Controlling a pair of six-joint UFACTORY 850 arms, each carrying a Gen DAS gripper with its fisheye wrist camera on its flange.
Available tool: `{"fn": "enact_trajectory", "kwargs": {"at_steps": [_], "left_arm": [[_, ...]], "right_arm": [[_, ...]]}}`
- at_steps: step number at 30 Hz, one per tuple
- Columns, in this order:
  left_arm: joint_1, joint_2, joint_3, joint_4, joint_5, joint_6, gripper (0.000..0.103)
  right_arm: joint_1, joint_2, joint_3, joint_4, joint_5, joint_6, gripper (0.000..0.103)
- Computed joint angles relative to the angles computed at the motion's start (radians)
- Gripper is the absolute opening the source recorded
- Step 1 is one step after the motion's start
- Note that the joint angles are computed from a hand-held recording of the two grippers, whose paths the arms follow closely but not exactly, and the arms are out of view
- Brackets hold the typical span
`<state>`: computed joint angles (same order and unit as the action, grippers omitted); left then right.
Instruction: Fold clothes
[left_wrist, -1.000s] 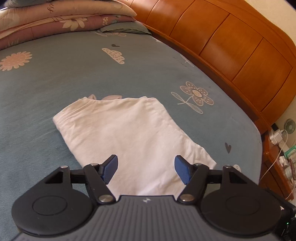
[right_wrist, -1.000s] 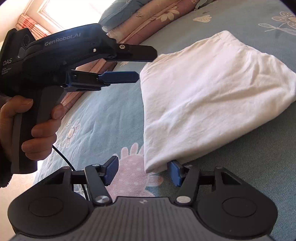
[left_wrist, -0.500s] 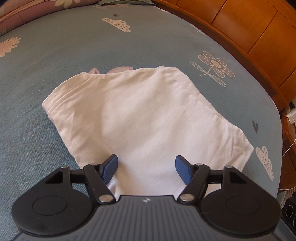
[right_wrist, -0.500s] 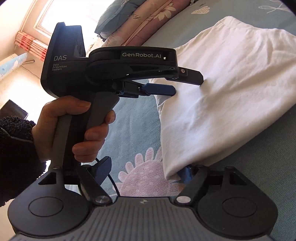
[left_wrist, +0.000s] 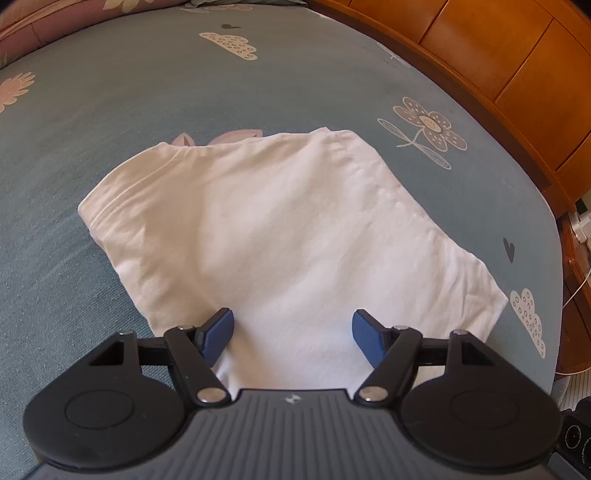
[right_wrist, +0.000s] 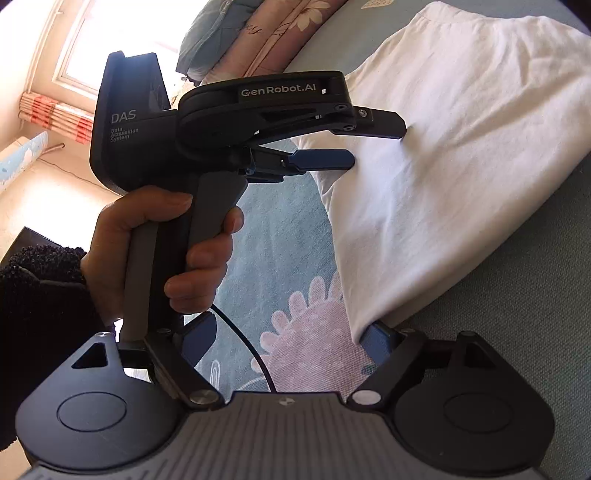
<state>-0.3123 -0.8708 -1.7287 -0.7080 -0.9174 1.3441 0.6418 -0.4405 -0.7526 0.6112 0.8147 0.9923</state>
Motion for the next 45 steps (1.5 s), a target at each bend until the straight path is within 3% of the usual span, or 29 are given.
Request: {"fn": "enact_trajectory", "kwargs": {"at_steps": [3, 5, 7, 11, 16, 18, 21, 22, 23, 24, 28, 31, 33, 35, 37, 40, 43, 45], "left_arm": [[-0.002, 0.002, -0.014, 0.021, -0.008, -0.021, 0.072], [0.001, 0.028, 0.009, 0.014, 0.018, -0.009, 0.071], [0.012, 0.073, 0.059, -0.022, 0.055, 0.044, 0.071], [0.041, 0.186, 0.208, -0.143, 0.148, 0.217, 0.071], [0.064, 0.351, 0.482, -0.409, 0.309, 0.668, 0.072], [0.069, 0.394, 0.568, -0.516, 0.335, 0.837, 0.072], [0.066, 0.427, 0.642, -0.588, 0.353, 0.94, 0.073], [0.063, 0.434, 0.658, -0.599, 0.358, 0.948, 0.073], [0.06, 0.44, 0.671, -0.616, 0.365, 0.956, 0.073], [0.058, 0.445, 0.684, -0.635, 0.368, 0.973, 0.073], [0.051, 0.459, 0.724, -0.694, 0.344, 1.114, 0.073], [0.03, 0.438, 0.719, -0.615, 0.361, 1.074, 0.073], [0.01, 0.41, 0.699, -0.499, 0.396, 0.942, 0.073], [0.016, 0.425, 0.704, -0.514, 0.371, 0.962, 0.073], [0.028, 0.444, 0.71, -0.547, 0.332, 1.007, 0.073], [0.037, 0.459, 0.723, -0.594, 0.332, 1.052, 0.077], [0.024, 0.423, 0.695, -0.44, 0.404, 0.816, 0.077], [0.034, 0.417, 0.677, -0.357, 0.393, 0.683, 0.077]], "right_arm": [[-0.023, 0.041, 0.049, -0.131, -0.019, 0.12, 0.083], [-0.012, 0.106, 0.077, -0.055, -0.1, 0.009, 0.08], [0.002, 0.181, 0.105, 0.103, -0.167, -0.164, 0.072], [0.002, 0.298, 0.153, 0.52, -0.251, -0.582, 0.037], [-0.03, 0.315, 0.174, 0.962, -0.226, -0.995, 0.036], [-0.061, 0.308, 0.201, 0.923, -0.259, -0.97, 0.036], [-0.094, 0.296, 0.217, 0.824, -0.262, -0.893, 0.036], [-0.102, 0.294, 0.221, 0.799, -0.258, -0.875, 0.032], [-0.106, 0.292, 0.219, 0.792, -0.251, -0.878, 0.017], [-0.11, 0.293, 0.216, 0.801, -0.251, -0.9, 0.008], [-0.115, 0.32, 0.203, 0.89, -0.263, -1.031, 0.008], [-0.129, 0.313, 0.212, 0.889, -0.297, -1.015, 0.009], [-0.15, 0.321, 0.218, 0.913, -0.348, -1.018, 0.018], [-0.138, 0.351, 0.22, 0.981, -0.315, -1.103, 0.018], [-0.118, 0.366, 0.192, 1.102, -0.243, -1.303, 0.018], [-0.118, 0.368, 0.162, 1.063, -0.197, -1.407, 0.019], [-0.165, 0.329, 0.132, 0.994, -0.277, -1.431, 0.021], [-0.197, 0.301, 0.107, 1.04, -0.339, -1.5, 0.021]]}}
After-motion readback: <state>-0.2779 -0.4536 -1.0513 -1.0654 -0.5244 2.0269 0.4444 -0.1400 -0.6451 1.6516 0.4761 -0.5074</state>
